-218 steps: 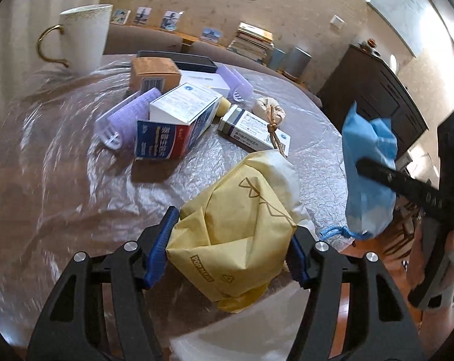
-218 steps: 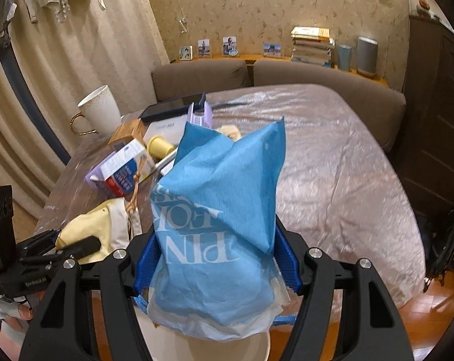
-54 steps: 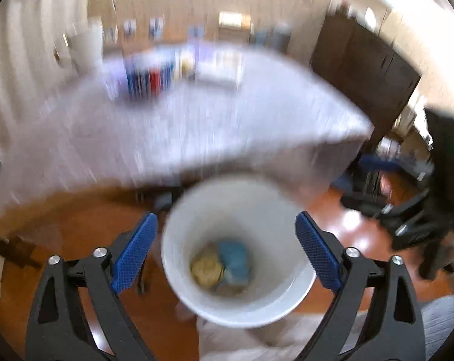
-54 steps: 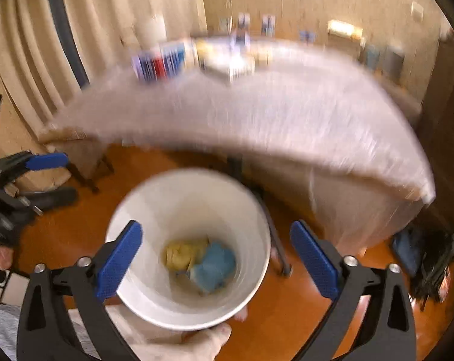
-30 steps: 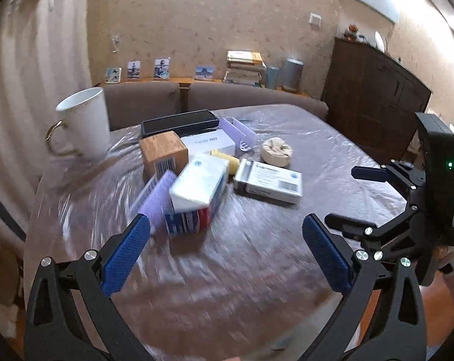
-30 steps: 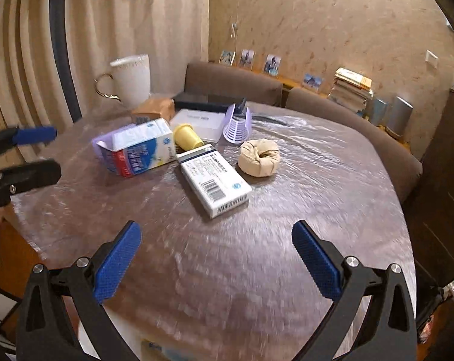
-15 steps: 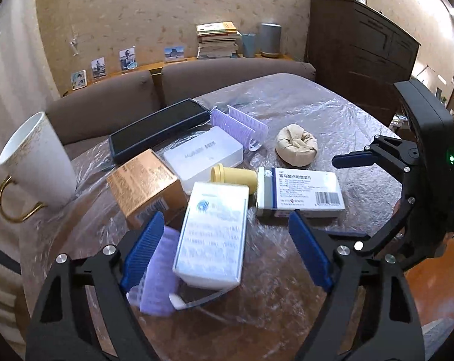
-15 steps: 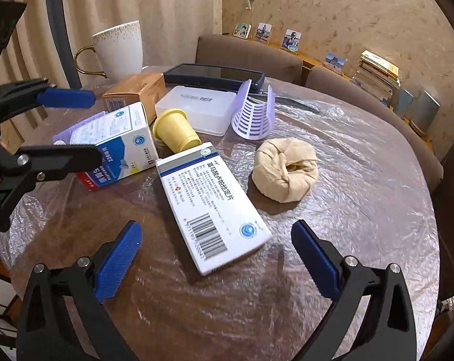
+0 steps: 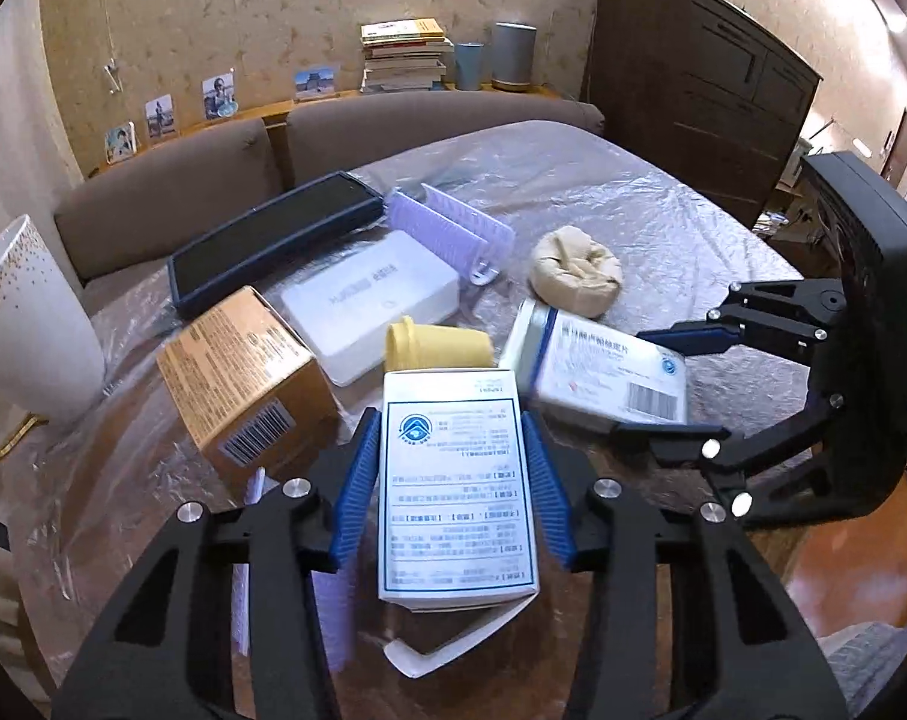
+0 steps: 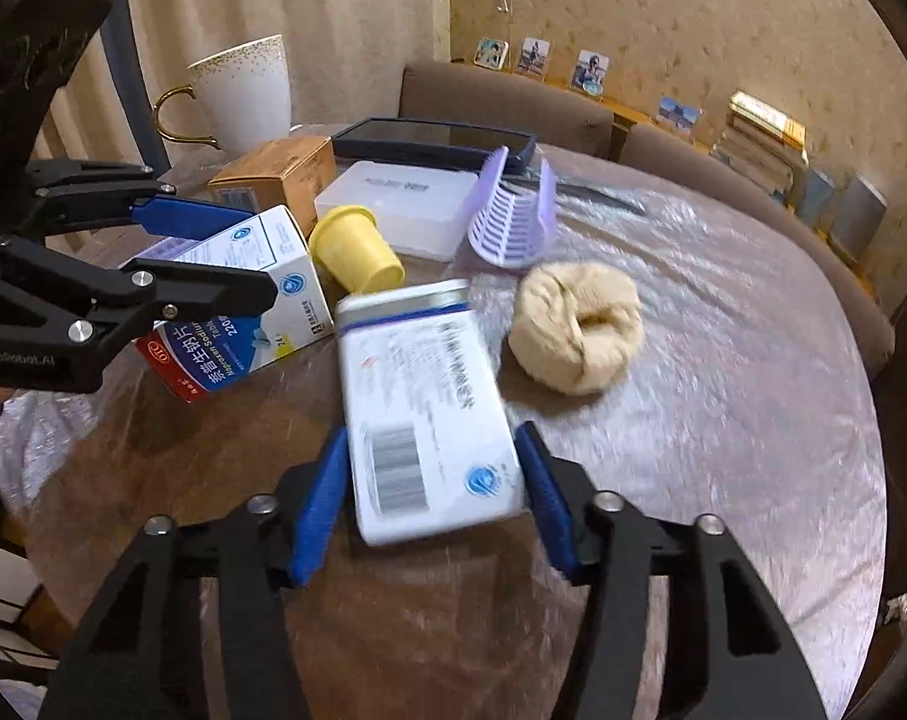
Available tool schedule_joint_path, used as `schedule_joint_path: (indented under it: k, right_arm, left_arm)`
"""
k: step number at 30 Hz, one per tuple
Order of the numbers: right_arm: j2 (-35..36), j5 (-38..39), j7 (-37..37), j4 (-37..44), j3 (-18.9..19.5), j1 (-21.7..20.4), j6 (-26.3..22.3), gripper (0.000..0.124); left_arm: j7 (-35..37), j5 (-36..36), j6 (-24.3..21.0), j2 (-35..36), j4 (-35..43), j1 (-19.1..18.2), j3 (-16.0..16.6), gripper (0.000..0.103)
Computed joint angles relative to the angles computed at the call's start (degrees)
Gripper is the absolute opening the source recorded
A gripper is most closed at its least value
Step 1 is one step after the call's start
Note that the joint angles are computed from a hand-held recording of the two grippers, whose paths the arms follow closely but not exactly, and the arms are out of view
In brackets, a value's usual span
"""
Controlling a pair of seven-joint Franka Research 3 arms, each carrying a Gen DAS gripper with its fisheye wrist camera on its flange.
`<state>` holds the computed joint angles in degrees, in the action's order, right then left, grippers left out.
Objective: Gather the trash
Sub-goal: 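Grasp the white medicine box with the left gripper while the right gripper grasps the barcoded box, then carry both medicine boxes off the table toward the white bin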
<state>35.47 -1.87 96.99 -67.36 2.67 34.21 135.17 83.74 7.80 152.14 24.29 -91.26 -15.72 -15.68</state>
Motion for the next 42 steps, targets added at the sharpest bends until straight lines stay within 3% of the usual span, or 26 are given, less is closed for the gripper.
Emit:
schedule_joint_path:
  k: [3,6,8,13,16,19,25,33,42]
  right_arm:
    - [-3.19,-0.81,1.42,-4.83,-0.55,0.17,0.85,0.051]
    - [-3.62,-2.61,3.26,-5.63,-1.08,0.67,1.24,0.064]
    - [-3.01,-4.31,4.83,-4.76,-1.74,1.39,1.29,0.068]
    - [-0.37,-6.32,5.41,-0.90,-1.89,2.16,-0.28,0.068]
    - [0.37,-6.65,5.90,0.22,-2.05,2.39,-0.42,0.066]
    - [0.48,-5.80,5.96,0.55,-1.70,2.05,-0.45,0.050]
    - [-3.21,-3.75,6.79,-4.93,-0.79,1.15,3.09,0.050]
    - [-11.11,6.19,9.84,-17.37,2.74,-2.38,11.00,0.050]
    - [-16.54,5.43,12.73,-24.77,2.91,-1.78,13.58,0.050]
  left_arm:
    - [1.25,-1.25,-0.10,-1.15,-1.66,0.30,-1.11,0.048]
    - [-1.49,-0.06,-0.36,-1.40,-1.93,-1.01,0.02,0.053]
    - [-3.38,-0.28,-0.01,-1.55,-2.27,-1.18,0.25,0.059]
    - [-6.93,1.58,-0.07,-2.12,-3.51,-1.75,1.08,0.059]
    - [-8.68,3.27,-0.37,-2.54,-4.46,-2.18,1.62,0.059]
    - [-9.65,5.34,-0.67,-2.73,-5.06,-2.66,1.95,0.049]
    - [-12.02,3.71,2.46,-4.66,-8.52,-1.50,0.88,0.047]
    - [-25.14,4.77,9.55,-9.70,-15.97,-2.77,2.47,0.047]
    - [-39.69,11.73,11.25,-13.42,-21.04,-4.51,3.28,0.047]
